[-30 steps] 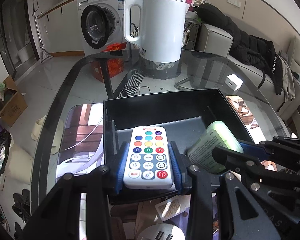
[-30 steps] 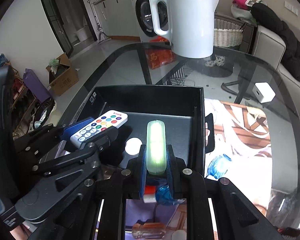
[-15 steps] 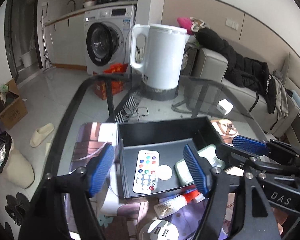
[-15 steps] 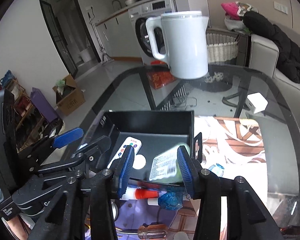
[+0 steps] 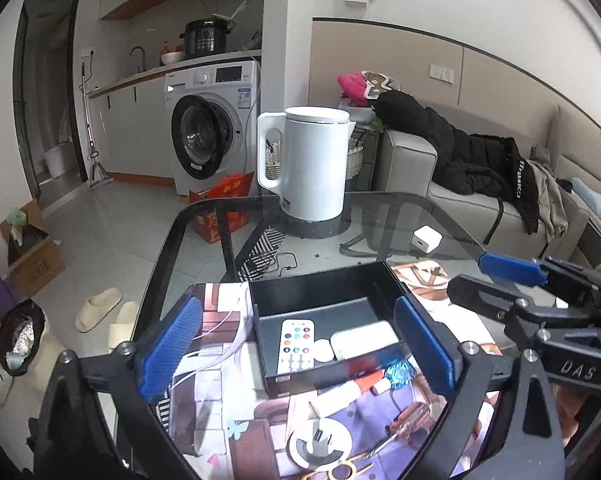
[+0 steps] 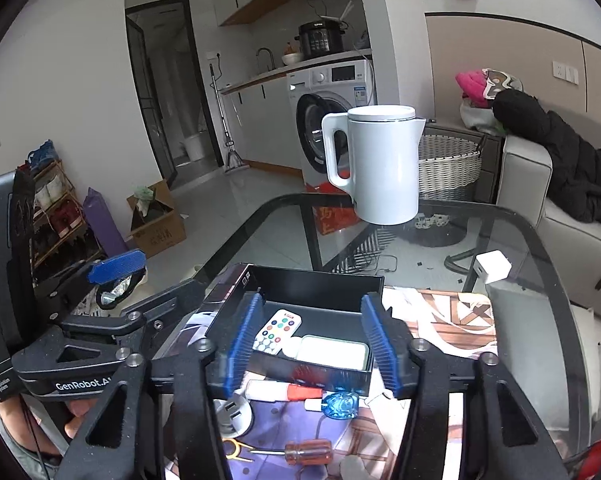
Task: Organize rigid objects
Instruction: 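Lower both items into the black box and open both tools, then move the right tool down to the orange-handled screwdriver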
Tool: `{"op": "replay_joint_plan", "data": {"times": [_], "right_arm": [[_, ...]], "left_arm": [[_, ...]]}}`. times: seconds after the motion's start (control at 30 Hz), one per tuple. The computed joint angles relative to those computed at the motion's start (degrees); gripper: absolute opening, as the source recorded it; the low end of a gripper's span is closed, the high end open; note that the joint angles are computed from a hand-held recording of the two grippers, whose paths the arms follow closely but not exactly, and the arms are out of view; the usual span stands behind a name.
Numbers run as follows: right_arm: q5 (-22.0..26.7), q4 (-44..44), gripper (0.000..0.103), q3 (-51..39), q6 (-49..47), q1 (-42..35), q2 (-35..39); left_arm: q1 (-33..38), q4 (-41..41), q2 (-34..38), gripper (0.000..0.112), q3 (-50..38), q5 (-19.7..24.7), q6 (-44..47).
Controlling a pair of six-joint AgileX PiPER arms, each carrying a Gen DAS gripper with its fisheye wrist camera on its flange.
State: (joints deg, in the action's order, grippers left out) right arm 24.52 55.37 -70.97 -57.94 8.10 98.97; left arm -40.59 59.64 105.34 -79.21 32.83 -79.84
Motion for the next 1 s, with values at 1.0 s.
{"op": "replay_joint_plan", "data": {"times": [1.0], "right_arm": [[17.6, -29.9, 0.051, -8.2, 20.5, 1.7, 14.0]], "left_arm": [[2.3, -38.9, 13.3, 0.098, -7.1, 6.1, 40.4]]}}
